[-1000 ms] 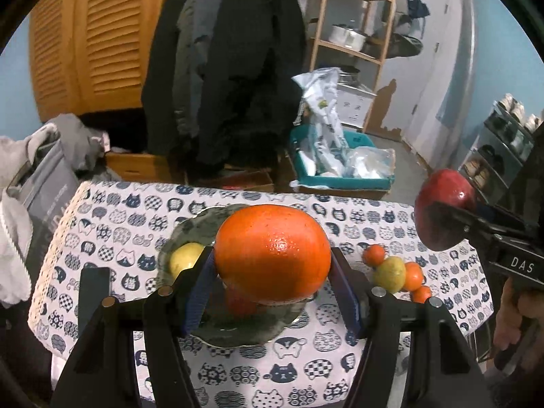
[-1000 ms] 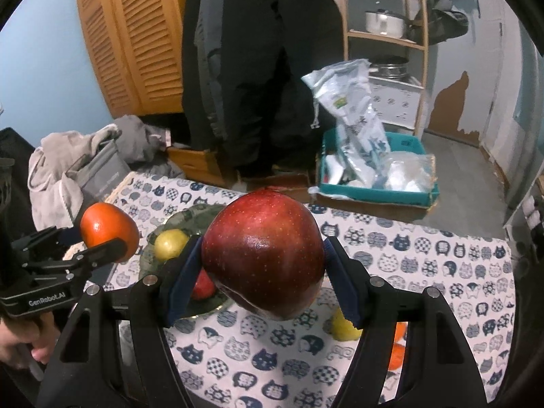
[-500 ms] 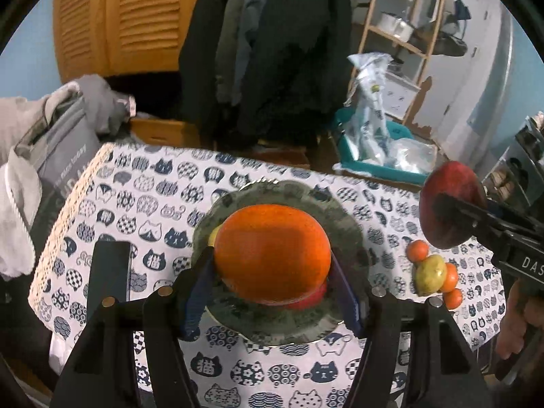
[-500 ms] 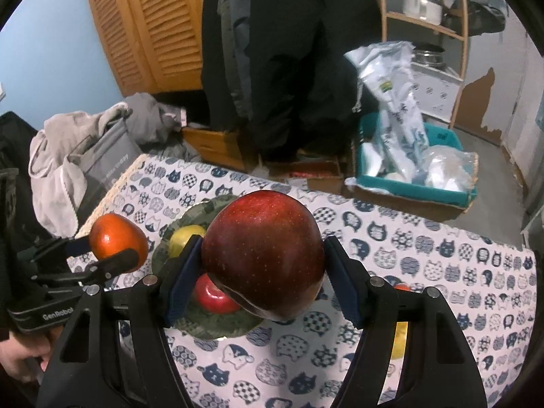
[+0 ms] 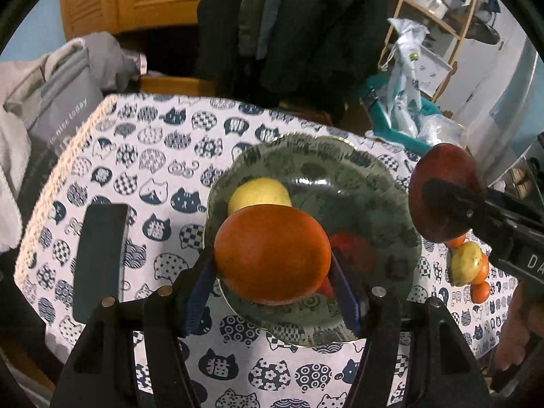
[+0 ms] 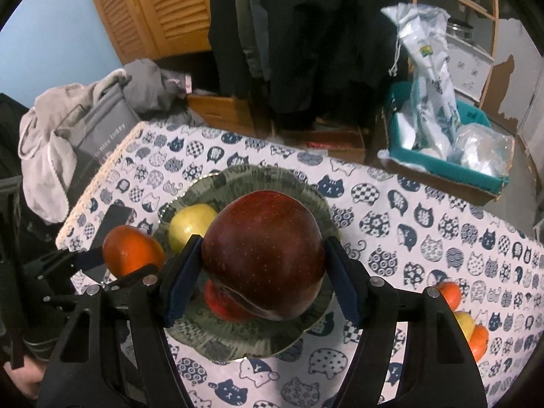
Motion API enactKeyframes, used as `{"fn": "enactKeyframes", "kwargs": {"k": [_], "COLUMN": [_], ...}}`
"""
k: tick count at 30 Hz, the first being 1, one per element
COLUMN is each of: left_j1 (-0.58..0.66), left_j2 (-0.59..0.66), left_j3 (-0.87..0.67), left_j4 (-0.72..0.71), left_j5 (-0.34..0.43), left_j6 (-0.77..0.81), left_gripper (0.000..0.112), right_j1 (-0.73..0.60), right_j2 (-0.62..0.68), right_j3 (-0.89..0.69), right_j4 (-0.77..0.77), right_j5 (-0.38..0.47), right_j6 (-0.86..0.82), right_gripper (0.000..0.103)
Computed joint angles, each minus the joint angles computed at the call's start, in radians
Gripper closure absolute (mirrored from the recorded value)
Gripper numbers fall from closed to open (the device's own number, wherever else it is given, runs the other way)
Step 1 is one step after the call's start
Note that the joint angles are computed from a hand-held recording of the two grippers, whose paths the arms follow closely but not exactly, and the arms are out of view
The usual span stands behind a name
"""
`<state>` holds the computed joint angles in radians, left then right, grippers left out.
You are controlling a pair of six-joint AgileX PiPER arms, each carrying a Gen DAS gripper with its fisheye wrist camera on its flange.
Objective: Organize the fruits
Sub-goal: 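Lower the orange and pomegranate into the bowl and open both tools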
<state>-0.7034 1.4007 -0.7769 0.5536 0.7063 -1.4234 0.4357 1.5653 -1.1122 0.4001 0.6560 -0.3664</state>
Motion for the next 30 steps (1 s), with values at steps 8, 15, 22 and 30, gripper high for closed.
{"fn": "enactKeyframes", "kwargs": {"k": [8, 15, 22, 30], "left_j1": [0.036, 0.068, 0.090, 0.099], "left_j2": [0.061, 0.098, 0.137, 0.137], "left_j3": [0.020, 0.031, 0.033, 0.031], "left_j4": [-0.038, -0.084, -0.126, -0.135], "left_j5": [-0.067, -0.117, -0.145, -0.165], "left_j6": [0.039, 0.092, 0.144, 0.161], "left_gripper": [0.045, 0.045, 0.045, 0.037], "right_j1": [0.029, 0.029, 0.025, 0.024], "right_j2": [0.081, 0.136, 0.182, 0.231], "right_j3": [-0.011, -0.029, -0.050, -0.069], "right_j4": [-0.031, -0.051, -0.075, -0.090], "right_j5": [-0.022, -0.032, -0.034, -0.035], "right_j6": [0.036, 0.063, 0.090, 0.103], "right_gripper": [0.032, 0.032, 0.032, 0.031]}}
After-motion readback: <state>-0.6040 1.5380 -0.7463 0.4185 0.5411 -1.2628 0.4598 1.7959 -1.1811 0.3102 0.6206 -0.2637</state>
